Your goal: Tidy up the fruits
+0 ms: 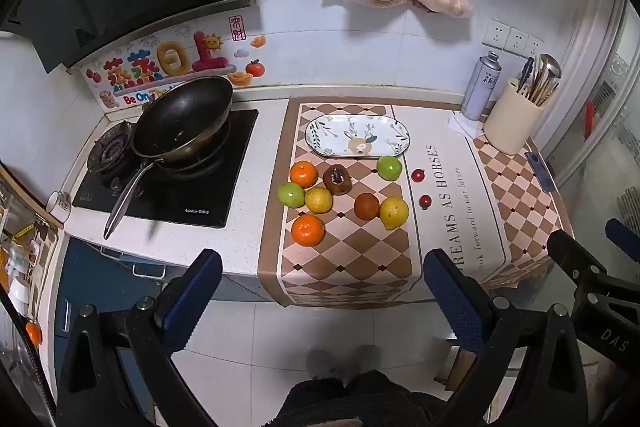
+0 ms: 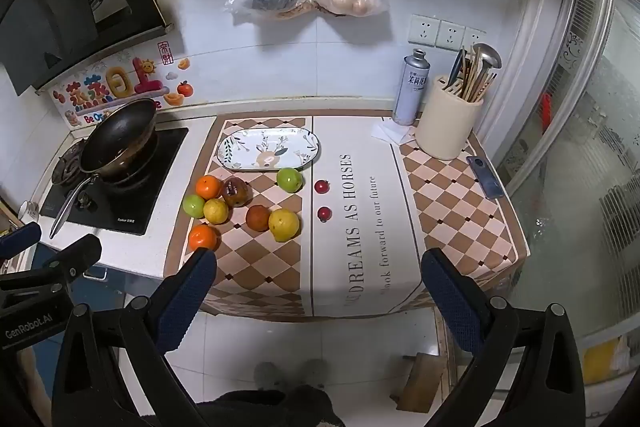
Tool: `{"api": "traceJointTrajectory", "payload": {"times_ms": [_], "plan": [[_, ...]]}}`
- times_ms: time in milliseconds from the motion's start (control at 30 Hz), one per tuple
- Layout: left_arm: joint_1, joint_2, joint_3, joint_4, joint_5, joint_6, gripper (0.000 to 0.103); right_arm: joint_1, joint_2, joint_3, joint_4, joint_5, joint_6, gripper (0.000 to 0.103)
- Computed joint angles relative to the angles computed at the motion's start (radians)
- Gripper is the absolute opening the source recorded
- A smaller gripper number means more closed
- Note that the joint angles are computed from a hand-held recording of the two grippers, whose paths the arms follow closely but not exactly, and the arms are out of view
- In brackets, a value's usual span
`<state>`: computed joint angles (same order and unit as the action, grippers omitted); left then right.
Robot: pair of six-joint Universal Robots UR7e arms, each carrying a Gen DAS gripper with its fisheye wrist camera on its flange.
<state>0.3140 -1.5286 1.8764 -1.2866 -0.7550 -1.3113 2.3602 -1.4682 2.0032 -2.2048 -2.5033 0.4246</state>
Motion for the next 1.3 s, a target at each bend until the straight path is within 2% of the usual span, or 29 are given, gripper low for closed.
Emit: {"api": "traceJointTrajectory", "payload": {"times_ms": [1100, 1300], "plan": [[0.005, -0.01, 0.005, -0.002, -0.01, -0.008, 0.103, -0.006, 0.009, -0.013, 0.008, 0.025, 0.001, 0.103], [0.007, -0.01, 0.002, -0.003, -0.007, -0.005, 0.103, -0.004, 0.022, 0.0, -0.02, 0.022, 0.0, 0.103]]}}
